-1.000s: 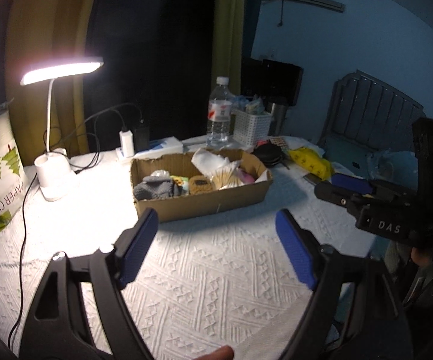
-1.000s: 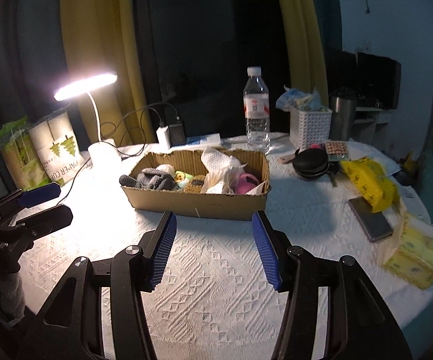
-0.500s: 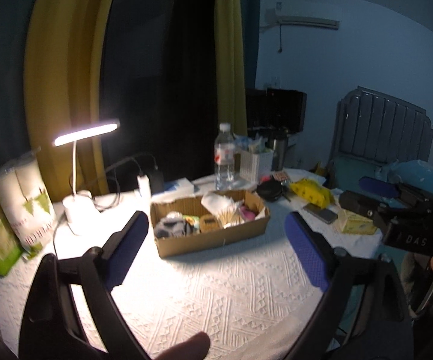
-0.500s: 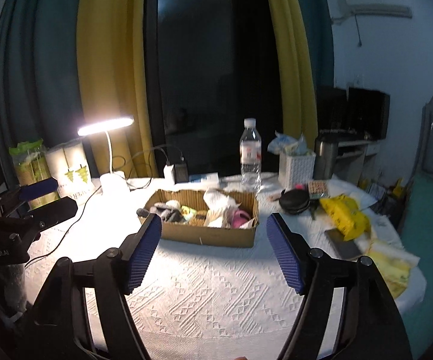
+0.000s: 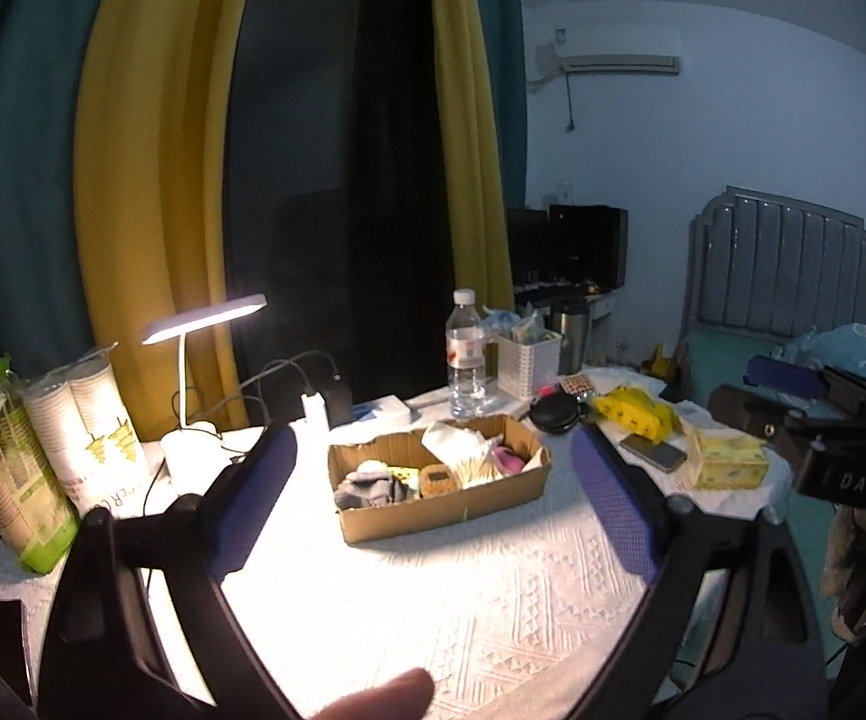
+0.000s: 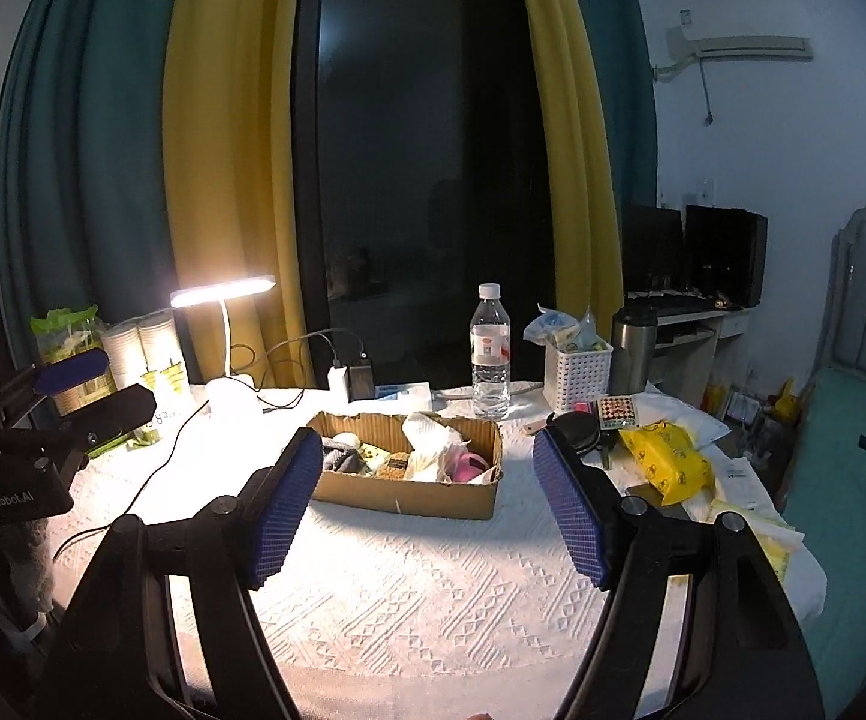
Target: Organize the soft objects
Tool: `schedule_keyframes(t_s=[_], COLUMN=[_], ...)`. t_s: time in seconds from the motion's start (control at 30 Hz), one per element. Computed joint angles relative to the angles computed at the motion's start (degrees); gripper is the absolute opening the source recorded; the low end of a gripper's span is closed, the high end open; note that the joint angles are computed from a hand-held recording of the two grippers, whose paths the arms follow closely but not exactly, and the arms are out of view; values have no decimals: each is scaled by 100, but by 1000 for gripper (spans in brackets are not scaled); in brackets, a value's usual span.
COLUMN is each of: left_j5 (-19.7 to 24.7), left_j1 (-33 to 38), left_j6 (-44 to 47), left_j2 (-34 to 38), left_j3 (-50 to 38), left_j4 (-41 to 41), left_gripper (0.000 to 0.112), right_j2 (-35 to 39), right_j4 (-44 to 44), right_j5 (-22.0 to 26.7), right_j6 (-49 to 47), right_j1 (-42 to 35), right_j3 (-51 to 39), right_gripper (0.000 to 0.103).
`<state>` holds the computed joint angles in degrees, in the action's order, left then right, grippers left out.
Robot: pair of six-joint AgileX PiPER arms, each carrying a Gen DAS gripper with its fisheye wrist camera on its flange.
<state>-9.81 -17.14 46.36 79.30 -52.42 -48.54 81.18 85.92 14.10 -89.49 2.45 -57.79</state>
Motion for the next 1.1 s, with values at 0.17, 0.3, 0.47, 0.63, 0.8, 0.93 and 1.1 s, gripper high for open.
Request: schedule_keyframes(t_s=[0.17,0.3,0.47,0.63,0.8,0.93,1.1], left_j5=[18,37,42,47,65,54,75], left_j1=[21,62,124,145,159,152,153], left_j6=[-282,-523,-888,-1025,-1231,-1318,-1465], left_j2=[-26,-50,-67,-88,-116,-113,-80], left_j3=[23,40,61,86,124,134,118], left_j4=[264,465,788,921,1136,1218,1369], left_gripper=[94,94,94,94,94,94,94], right_j2=[-42,-46,-16,14,38,38,60], right_j4=[-4,-108,-349,-458,-531,-534,-554], right_j5=[-5,29,16,-8,-29,-32,-34], right_j6=[-4,76,281,362,435,439,446], right_j1=[-13,-33,3,61,86,90,96], right_j3=[10,-2,-71,-109,-138,-138,-145], right_gripper=[76,76,76,76,76,76,76])
